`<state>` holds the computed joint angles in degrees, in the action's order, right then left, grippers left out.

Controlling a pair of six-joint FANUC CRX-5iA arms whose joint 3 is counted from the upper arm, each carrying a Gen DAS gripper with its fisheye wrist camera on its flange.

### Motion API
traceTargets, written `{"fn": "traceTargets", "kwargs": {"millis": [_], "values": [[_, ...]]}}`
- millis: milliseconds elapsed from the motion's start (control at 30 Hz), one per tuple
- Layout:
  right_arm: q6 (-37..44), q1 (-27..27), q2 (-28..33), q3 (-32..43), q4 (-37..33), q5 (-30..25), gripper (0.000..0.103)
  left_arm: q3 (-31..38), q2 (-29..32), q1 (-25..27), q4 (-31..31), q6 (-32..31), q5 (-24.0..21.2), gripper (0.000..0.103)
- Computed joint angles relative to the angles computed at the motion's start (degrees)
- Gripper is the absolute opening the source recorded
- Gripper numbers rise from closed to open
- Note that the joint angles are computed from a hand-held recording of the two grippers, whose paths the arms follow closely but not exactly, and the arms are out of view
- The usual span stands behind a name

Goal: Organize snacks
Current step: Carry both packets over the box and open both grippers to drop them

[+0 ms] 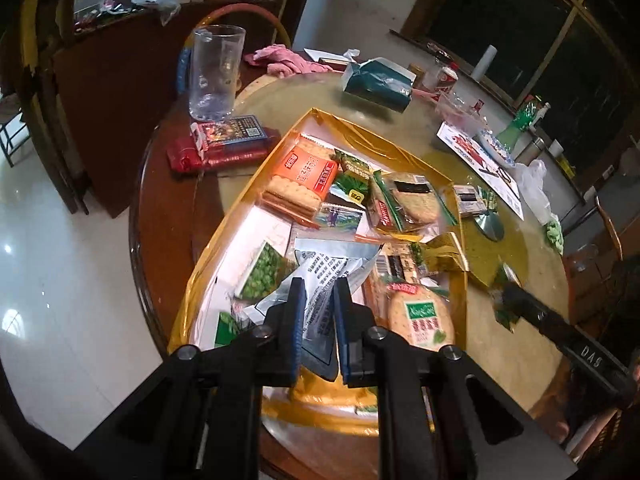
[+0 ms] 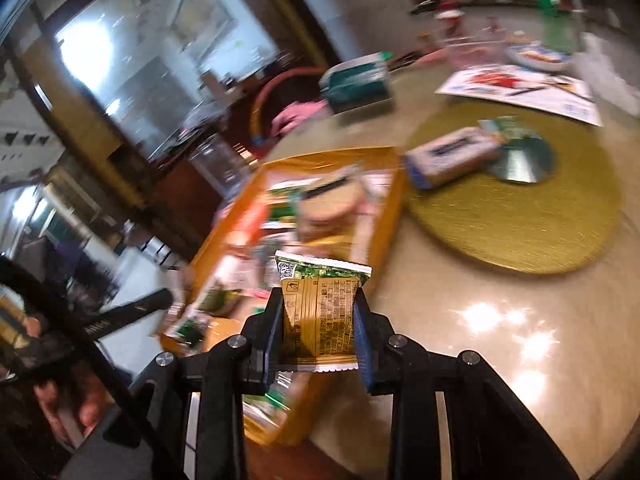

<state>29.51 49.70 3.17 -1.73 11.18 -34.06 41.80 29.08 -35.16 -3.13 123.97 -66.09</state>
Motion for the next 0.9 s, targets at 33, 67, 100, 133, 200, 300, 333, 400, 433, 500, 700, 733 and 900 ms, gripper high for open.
{"fn": "traceTargets", "kwargs": {"millis": [33, 67, 100, 133, 200, 300, 333, 400, 433, 500, 700, 733, 900], "values": [[2.3, -0.1, 1.7, 2.4, -1.0, -0.9, 0.031, 1.4, 1.0, -0.1, -1.1, 0.4, -1.1, 0.016], [3.5, 0.0, 3.0, 4.0, -1.1, -1.7, 0.031, 2.8, 1.9, -0.4, -2.7, 0.8, -2.1, 0.016], [5.6, -0.1, 4.9, 6.7, -2.1, -3.0, 0.031, 3.3, 2.3, -0.6, -3.3, 0.9, -2.3, 0.016], [8.0, -0.4, 6.4, 8.9, -3.9, -3.7, 0.031, 3.6, 2.6, -0.5, -3.6, 0.9, -2.3, 0.016], [13.3, -1.1, 10.3, 14.5, -7.7, -6.6, 0.031, 4.5, 3.4, -0.5, -4.5, 0.8, -2.7, 0.016], [15.9, -1.1, 14.6, 20.1, -8.1, -10.2, 0.031, 6.7, 5.3, -0.3, -4.5, -0.5, -3.9, 0.016], [16.2, -1.0, 15.5, 21.2, -7.8, -11.2, 0.031, 6.4, 5.5, 0.1, -3.9, -0.7, -3.4, 0.017], [15.9, -0.8, 16.4, 21.9, -7.3, -12.1, 0.031, 5.5, 5.2, 0.7, -2.5, -1.1, -1.9, 0.021], [15.8, -0.9, 16.3, 21.8, -7.7, -12.2, 0.031, 3.1, 4.2, 1.6, 0.0, -2.1, 0.7, 0.023], [16.2, -1.2, 16.3, 21.8, -9.5, -12.1, 0.033, -1.4, 2.7, 3.3, 5.8, -3.9, 5.2, 0.052], [14.0, -0.8, 15.7, 20.5, -6.4, -11.1, 0.042, -4.6, -0.1, 3.6, 6.1, -4.4, 7.6, 0.062], [14.1, -0.8, 15.0, 19.7, -6.6, -9.9, 0.044, -6.3, -1.1, 3.7, 7.1, -5.0, 9.5, 0.064], [9.5, 0.0, 9.2, 11.5, 0.0, -5.4, 0.057, -8.5, -2.7, 2.5, 8.7, -6.5, 12.5, 0.067]]}}
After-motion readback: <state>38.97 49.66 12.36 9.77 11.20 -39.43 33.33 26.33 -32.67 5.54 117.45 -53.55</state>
